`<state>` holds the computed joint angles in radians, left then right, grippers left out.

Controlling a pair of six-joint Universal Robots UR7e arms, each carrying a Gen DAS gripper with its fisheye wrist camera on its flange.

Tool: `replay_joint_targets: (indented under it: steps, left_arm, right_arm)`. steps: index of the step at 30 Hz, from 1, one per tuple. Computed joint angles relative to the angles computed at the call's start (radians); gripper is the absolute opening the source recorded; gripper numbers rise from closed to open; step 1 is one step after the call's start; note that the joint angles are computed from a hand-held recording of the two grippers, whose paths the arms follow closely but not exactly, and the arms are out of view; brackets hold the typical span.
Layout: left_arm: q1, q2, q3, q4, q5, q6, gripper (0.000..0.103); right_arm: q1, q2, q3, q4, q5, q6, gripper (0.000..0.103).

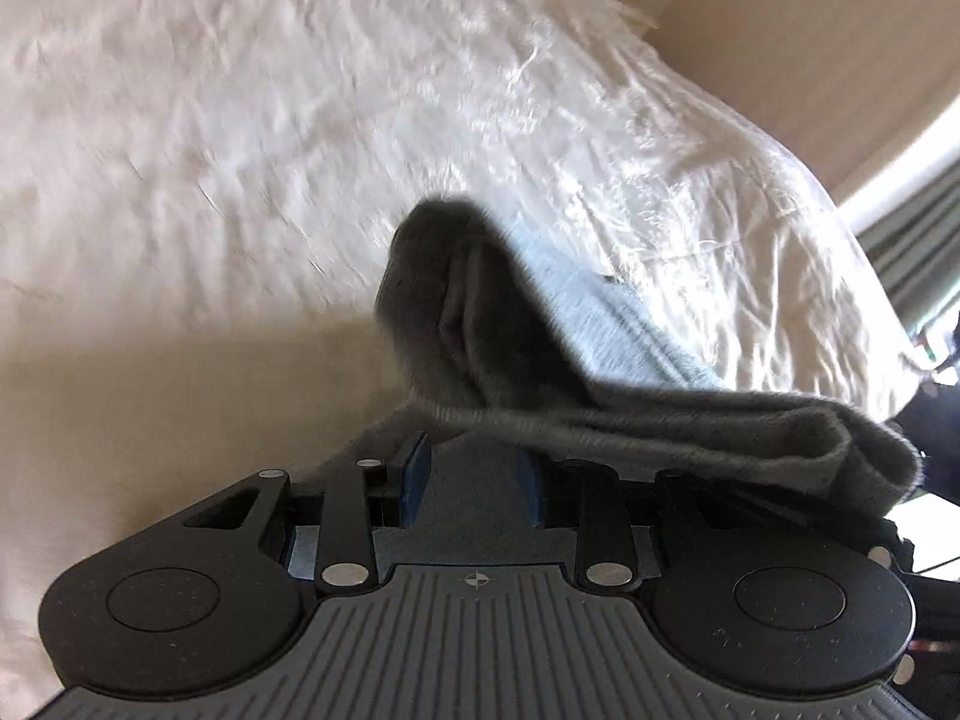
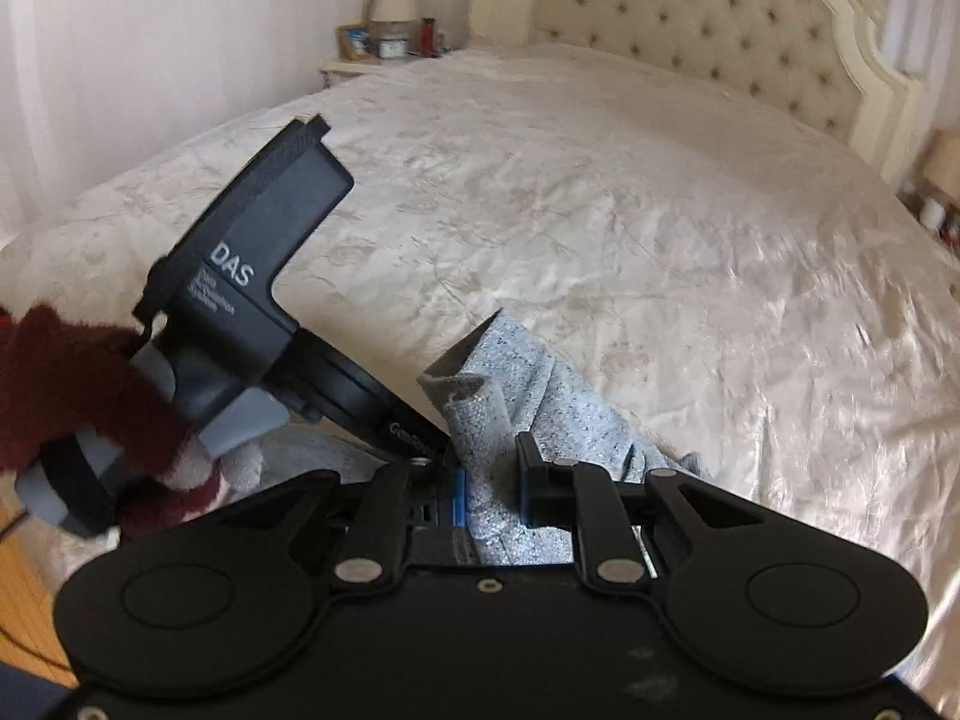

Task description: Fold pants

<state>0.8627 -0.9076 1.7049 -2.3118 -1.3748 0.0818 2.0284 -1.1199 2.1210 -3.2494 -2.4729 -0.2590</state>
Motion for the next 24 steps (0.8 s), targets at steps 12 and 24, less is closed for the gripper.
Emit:
replay_joint_targets:
  steps: [12, 24]
  left_arm:
    - [0.04, -0.185, 0.201, 0.06, 0.269, -0.092, 0.03]
    - [-0.027, -0.2, 0.198, -0.072, 0.399, -0.232, 0.031]
  right_arm:
    - [0.007, 0.127, 0.01, 0.078, 0.23, 0.03, 0.017]
    - [0.007, 0.048, 0.059, 0.06, 0.214, 0.12, 0.039]
